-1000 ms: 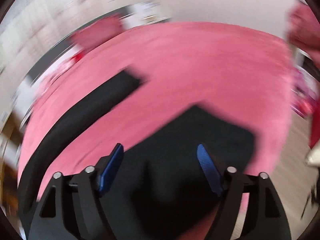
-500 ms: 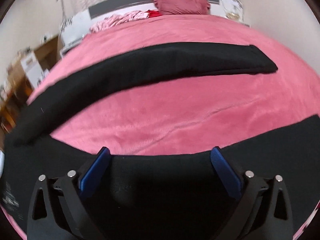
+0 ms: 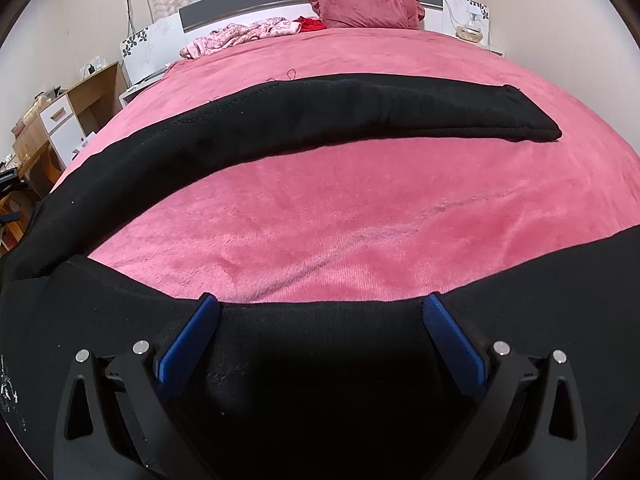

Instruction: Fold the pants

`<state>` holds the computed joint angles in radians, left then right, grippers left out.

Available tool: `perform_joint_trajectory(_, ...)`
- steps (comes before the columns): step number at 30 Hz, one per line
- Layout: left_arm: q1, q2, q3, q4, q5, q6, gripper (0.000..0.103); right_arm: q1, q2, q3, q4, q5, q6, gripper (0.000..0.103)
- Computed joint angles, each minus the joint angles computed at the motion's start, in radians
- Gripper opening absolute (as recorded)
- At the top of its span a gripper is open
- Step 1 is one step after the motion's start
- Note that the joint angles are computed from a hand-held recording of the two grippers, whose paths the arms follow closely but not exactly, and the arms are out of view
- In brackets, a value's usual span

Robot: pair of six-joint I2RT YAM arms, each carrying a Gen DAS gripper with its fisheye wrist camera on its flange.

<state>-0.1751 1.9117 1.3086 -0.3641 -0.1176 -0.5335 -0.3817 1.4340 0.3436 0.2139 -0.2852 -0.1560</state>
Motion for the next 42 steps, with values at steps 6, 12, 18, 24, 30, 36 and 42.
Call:
perform_joint_trajectory(6,0.011,0.138,0.135,-0.042,-0.015,0.070,0.078,0.010,-0.002,-0.010,0.014,0.008,0.010,0.101)
perform_joint_trajectory(12,-0.023,0.146,0.094,0.002,-0.062,0.117,0.029,0.015,-0.005,-0.015,0.019,0.013,0.015,0.101)
perform_joint_trajectory(18,-0.042,-0.021,-0.083,0.140,-0.054,0.096,0.015,0.018,-0.004,-0.015,0.021,0.015,0.019,0.101)
perform_joint_trajectory(24,-0.107,-0.361,-0.369,0.280,-0.022,0.058,0.013,0.021,-0.005,-0.016,0.022,0.015,0.023,0.101)
perform_joint_trajectory(30,-0.253,-0.826,-0.706,0.278,-0.100,-0.073,0.011,0.022,-0.004,-0.018,0.024,0.016,0.023,0.101)
perform_joint_trajectory(36,-0.412,-0.974,-0.953,0.275,-0.192,-0.315,0.011,0.072,-0.030,-0.012,-0.013,0.085,0.035,0.101)
perform_joint_trajectory(42,-0.450,-0.906,-1.040,0.393,-0.207,-0.378,0.011,0.083,-0.083,0.234,-0.370,0.000,0.043,0.101)
